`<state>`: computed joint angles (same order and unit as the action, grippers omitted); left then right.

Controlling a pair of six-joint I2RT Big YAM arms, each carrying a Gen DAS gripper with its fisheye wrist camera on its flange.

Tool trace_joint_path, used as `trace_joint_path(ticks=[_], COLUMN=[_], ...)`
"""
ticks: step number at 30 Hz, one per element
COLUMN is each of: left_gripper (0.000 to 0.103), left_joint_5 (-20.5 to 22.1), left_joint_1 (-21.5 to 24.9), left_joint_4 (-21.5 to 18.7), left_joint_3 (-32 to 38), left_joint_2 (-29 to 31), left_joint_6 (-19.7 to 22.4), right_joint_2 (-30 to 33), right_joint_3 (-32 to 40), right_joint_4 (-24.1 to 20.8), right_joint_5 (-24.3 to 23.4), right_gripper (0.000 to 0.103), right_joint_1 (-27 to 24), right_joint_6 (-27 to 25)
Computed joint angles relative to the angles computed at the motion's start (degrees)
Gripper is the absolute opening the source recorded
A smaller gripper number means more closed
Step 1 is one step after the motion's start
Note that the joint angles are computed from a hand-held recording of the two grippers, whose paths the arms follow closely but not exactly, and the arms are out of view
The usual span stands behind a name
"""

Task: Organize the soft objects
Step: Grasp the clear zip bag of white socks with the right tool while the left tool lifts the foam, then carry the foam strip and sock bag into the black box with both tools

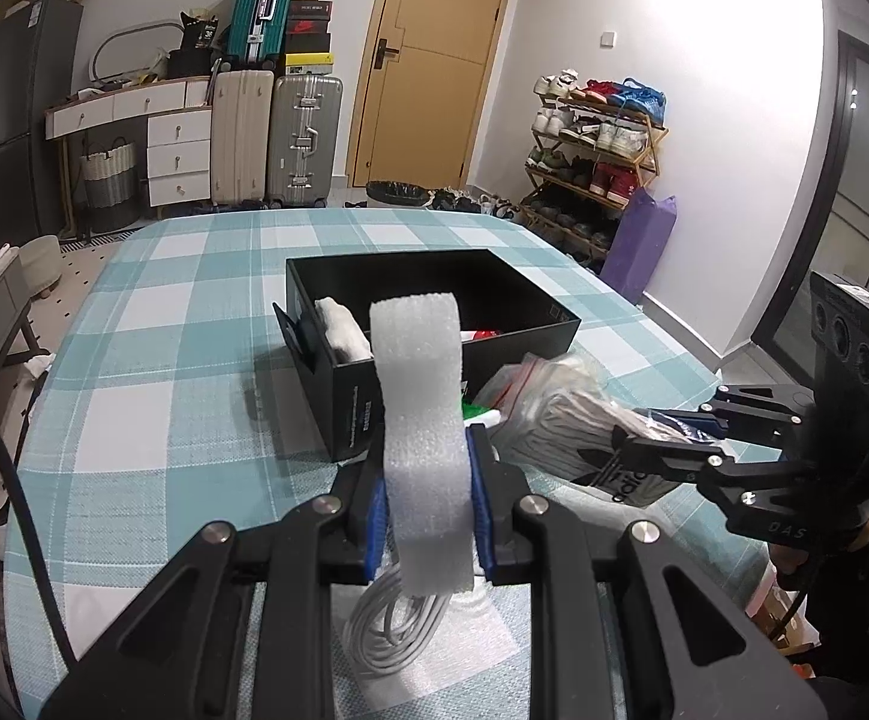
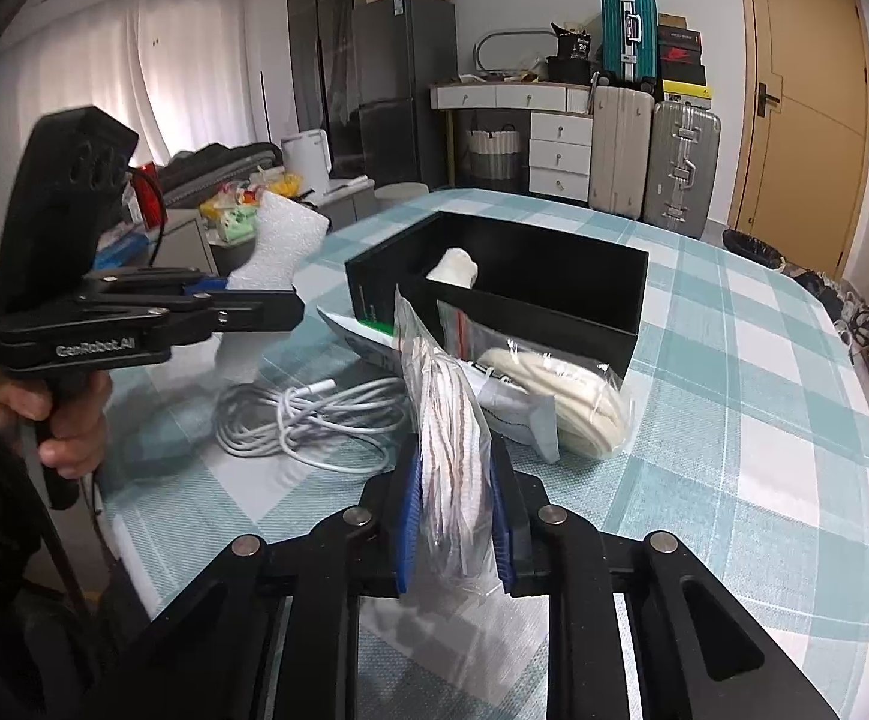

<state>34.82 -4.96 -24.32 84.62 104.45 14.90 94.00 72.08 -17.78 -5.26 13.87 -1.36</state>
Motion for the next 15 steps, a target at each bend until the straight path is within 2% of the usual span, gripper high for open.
trace_joint_path(ticks=[15], left_gripper=[0.021], left_joint_5=[0.2], left_joint_1=[-0.1], left_joint_4=[3.6], left_joint_3=[-1.5], left_joint_2=[-2.0], left_joint_6=[-2.2], right_joint_2=[-4.7], right_joint_3=[-3.2], right_joint_4=[4.8], right_joint_5=[-1.8], right_gripper=[0.019], right_joint_1=[-0.4], right_joint_6=[1.6])
